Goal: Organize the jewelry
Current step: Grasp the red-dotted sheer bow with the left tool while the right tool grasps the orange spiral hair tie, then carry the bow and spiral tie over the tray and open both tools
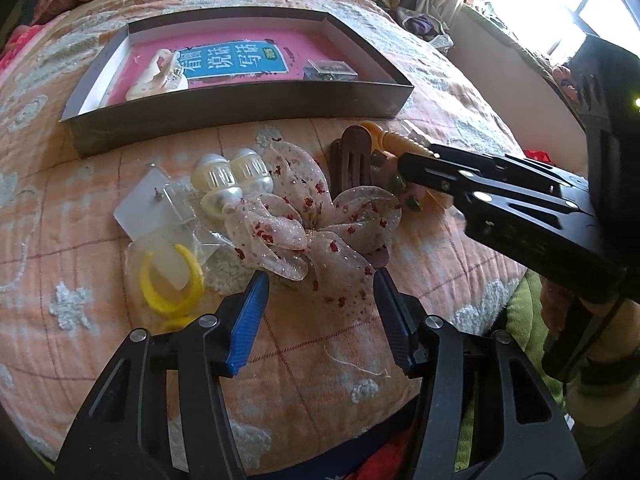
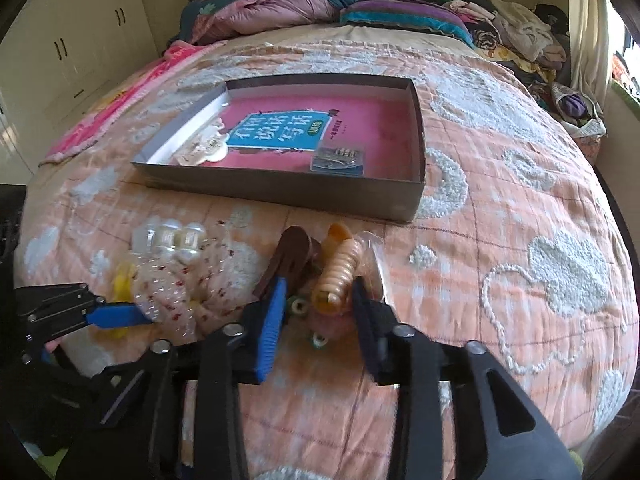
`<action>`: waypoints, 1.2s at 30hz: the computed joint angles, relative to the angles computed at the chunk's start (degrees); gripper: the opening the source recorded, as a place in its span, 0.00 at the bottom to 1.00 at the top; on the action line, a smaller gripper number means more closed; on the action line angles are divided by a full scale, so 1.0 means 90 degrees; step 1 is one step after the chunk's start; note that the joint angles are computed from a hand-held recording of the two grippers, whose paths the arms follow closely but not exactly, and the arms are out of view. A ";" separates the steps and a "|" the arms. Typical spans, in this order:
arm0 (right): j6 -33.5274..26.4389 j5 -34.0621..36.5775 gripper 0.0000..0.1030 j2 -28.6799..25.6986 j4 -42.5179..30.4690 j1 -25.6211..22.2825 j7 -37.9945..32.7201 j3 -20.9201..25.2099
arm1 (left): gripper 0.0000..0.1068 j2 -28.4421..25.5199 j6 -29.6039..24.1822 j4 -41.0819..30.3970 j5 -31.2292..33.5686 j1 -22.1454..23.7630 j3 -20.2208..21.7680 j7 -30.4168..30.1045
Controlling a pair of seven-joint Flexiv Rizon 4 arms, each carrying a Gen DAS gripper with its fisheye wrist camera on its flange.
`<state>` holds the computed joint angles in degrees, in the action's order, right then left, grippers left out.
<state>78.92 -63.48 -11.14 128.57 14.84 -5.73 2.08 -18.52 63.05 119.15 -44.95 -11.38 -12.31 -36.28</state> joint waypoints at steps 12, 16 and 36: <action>0.0469 -0.1268 0.17 0.0320 0.0355 -0.0593 0.1390 -0.0218 | 0.15 -0.0226 0.0414 -0.0111 0.0635 -0.0121 -0.0002 -0.0370; 0.0642 -0.1834 0.17 0.0610 0.0517 -0.1009 0.1904 -0.0116 | 0.08 -0.0123 0.0505 0.0000 0.0342 0.0034 -0.0217 -0.0106; 0.0438 -0.1801 0.16 0.1666 0.0647 -0.1509 0.1620 0.0440 | 0.07 0.0457 0.0594 -0.0378 -0.0600 0.0006 0.0136 0.0367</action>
<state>82.86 -79.69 3.86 134.39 1.26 8.85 6.03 -14.41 68.40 115.75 -50.35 -11.33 -11.08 -32.98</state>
